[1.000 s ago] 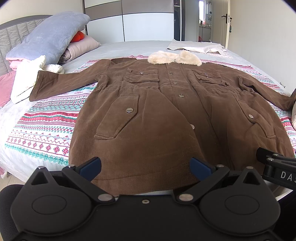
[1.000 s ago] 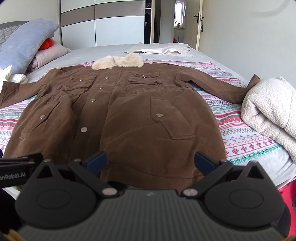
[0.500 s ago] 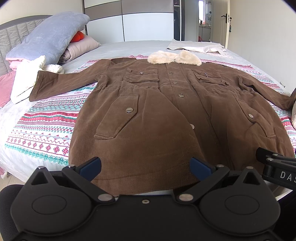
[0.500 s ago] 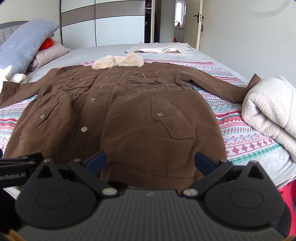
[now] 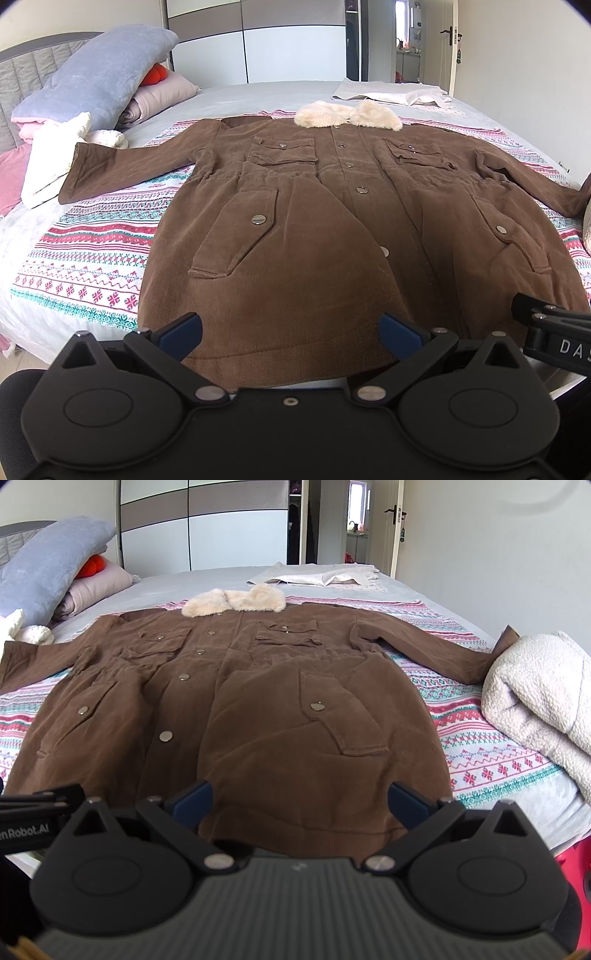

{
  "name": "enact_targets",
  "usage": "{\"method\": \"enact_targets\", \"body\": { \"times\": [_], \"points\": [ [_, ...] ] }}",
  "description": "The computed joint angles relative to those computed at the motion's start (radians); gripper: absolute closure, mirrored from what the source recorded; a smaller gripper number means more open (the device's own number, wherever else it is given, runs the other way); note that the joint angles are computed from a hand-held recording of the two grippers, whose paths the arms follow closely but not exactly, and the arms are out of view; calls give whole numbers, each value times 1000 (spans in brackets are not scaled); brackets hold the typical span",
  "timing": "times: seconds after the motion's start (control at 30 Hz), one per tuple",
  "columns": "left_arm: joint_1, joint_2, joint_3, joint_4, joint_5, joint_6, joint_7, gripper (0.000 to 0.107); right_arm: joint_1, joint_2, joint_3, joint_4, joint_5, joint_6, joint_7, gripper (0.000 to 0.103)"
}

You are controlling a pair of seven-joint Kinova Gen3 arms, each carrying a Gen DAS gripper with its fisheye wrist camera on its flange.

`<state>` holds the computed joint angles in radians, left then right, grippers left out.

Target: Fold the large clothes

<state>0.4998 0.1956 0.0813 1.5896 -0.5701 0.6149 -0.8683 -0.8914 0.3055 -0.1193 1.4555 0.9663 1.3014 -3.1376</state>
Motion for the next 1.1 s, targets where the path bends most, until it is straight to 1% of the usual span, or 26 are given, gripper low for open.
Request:
{"method": "enact_targets", "body": {
  "times": [0.17,0.23,0.27,0.33,0.4,0.47,0.5,0.6,0.67,0.7,0.77,0.8,0.83,0.87,1.0,1.1],
  "points": [
    [1,-5,-10,13,5,-25,3,4,3,-2,-2,10,5,-4,-7,0],
    [47,-7,-73,18,33,-45,-16,4,6,-3,-3,14,7,-10,-4,0],
    [59,-9,-91,24,42,-55,-23,4,7,-2,-3,13,7,-10,0,0],
    [35,-10,-77,28,67,-69,-50,4,7,0,-2,13,14,-10,7,0],
    [-29,-19,-22,51,71,-113,-45,4,5,1,0,16,28,-10,5,0],
    [-53,-26,-18,72,91,-159,-50,4,2,-1,4,31,57,-18,-4,0],
    [-80,-27,-1,75,112,-172,-77,4,3,-3,4,37,72,-24,-5,0],
    [-217,-26,112,69,201,-180,-199,4,12,-8,3,44,95,-37,12,0],
    [-310,-24,186,64,256,-183,-280,4,31,-23,-1,52,87,-64,28,0],
    [-356,-24,222,61,287,-182,-321,4,37,-32,6,56,73,-85,41,0],
    [-449,-17,290,41,340,-165,-402,4,25,-57,61,66,18,-146,94,0],
    [-495,-13,321,27,363,-153,-443,4,34,-70,73,69,-15,-174,125,0],
    [-542,-7,348,12,397,-141,-484,4,62,-87,68,73,-56,-206,160,0],
    [-588,0,370,0,437,-134,-524,4,108,-110,47,88,-97,-246,188,0],
    [-773,61,465,-97,584,-32,-687,4,293,-200,-16,158,-259,-409,305,0],
    [-912,126,550,-147,702,44,-807,4,377,-259,-9,216,-351,-489,366,0]
  ]
}}
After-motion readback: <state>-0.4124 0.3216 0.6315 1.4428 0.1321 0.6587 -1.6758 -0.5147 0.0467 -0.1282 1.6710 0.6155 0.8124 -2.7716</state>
